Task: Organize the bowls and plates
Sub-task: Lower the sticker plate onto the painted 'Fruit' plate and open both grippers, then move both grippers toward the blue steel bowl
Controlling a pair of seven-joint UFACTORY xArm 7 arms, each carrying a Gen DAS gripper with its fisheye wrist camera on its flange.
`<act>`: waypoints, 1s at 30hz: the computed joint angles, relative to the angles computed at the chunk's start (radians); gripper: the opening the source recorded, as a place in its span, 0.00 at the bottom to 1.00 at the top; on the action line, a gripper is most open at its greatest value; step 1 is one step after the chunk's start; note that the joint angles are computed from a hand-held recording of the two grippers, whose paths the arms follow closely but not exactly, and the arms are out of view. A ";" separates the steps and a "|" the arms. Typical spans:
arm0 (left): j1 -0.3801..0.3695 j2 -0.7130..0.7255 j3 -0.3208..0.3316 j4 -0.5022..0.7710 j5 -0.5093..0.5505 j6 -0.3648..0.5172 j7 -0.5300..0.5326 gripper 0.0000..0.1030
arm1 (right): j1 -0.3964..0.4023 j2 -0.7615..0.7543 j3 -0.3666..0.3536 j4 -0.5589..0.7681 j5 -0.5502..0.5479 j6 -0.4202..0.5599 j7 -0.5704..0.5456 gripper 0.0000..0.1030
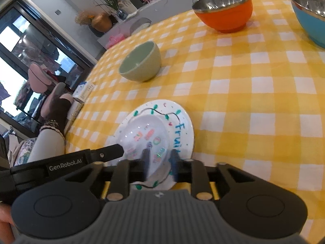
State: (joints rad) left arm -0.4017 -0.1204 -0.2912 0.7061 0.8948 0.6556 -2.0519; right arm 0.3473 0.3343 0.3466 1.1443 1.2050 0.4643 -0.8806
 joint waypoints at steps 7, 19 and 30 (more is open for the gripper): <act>0.001 -0.015 -0.010 0.016 0.029 0.033 -0.001 0.46 | 0.006 -0.019 0.005 -0.009 0.019 -0.050 -0.039 0.36; -0.021 0.056 -0.001 0.143 0.118 0.053 0.045 0.46 | 0.012 -0.049 -0.016 -0.013 -0.034 -0.193 0.035 0.43; -0.087 0.258 0.090 0.401 0.270 -0.016 0.074 0.51 | -0.040 -0.067 -0.057 -0.011 -0.261 -0.390 0.292 0.49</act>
